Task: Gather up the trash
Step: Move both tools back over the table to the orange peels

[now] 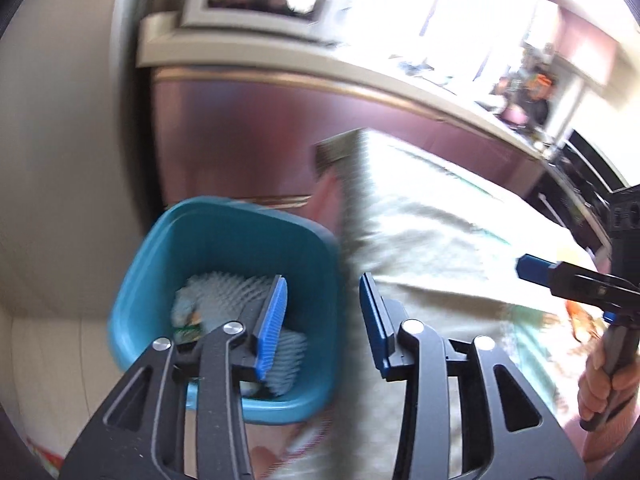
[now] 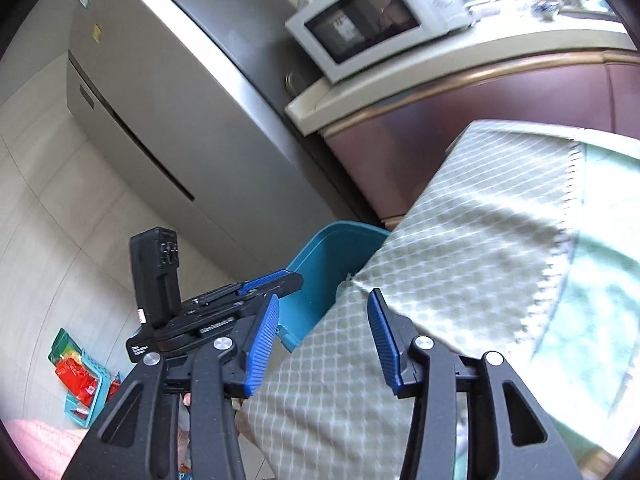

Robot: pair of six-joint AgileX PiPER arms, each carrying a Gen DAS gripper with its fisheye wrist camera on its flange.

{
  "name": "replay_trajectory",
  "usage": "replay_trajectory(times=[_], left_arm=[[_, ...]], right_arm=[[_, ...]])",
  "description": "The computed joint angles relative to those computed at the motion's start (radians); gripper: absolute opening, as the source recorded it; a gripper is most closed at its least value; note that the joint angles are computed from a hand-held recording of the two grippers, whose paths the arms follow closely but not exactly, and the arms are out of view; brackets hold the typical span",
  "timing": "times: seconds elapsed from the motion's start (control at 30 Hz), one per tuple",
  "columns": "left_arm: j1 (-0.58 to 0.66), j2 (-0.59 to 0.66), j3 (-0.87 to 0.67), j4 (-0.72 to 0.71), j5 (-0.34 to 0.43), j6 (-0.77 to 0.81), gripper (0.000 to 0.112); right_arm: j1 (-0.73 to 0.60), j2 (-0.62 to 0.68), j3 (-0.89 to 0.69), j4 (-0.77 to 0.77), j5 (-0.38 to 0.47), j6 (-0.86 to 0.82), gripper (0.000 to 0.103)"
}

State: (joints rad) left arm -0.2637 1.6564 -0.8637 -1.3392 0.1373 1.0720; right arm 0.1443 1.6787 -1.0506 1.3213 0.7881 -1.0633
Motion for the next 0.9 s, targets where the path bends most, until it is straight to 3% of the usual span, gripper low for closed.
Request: replay_trajectory(times=[0.1,0.23,0.47,0.67,0.9], left_arm=[[-0.082,-0.012,-0.031,-0.02,0.007,0.025,0.041],[-0.201,0.002,-0.1,0.138,0.02,-0.121,0.043],[-0.423,0.114,-0.295,0.462,0.058,-0.443,0.048],[-0.584,0.282,-0.512,0.671,0.128,-0.668,0.049],[-0.711,0.54,-0.888,0.903,0.3,-0.915,0.054]], right_arm=[[-0.089,-0.092,0.09,0.011,0.02,-0.045,0.045],[-0.233,-0.205,0.192,-0.001,0.039,-0.076,0.045],[-0.649,-0.368,0.327,-0.103,0.157,-0.105,0.046],[-1.074,-0.366,0.369,-0.172,0.274,-0.191,0.052],[-1.352,-0.241,0.377,-0.232,0.329,-0.28,0.058]])
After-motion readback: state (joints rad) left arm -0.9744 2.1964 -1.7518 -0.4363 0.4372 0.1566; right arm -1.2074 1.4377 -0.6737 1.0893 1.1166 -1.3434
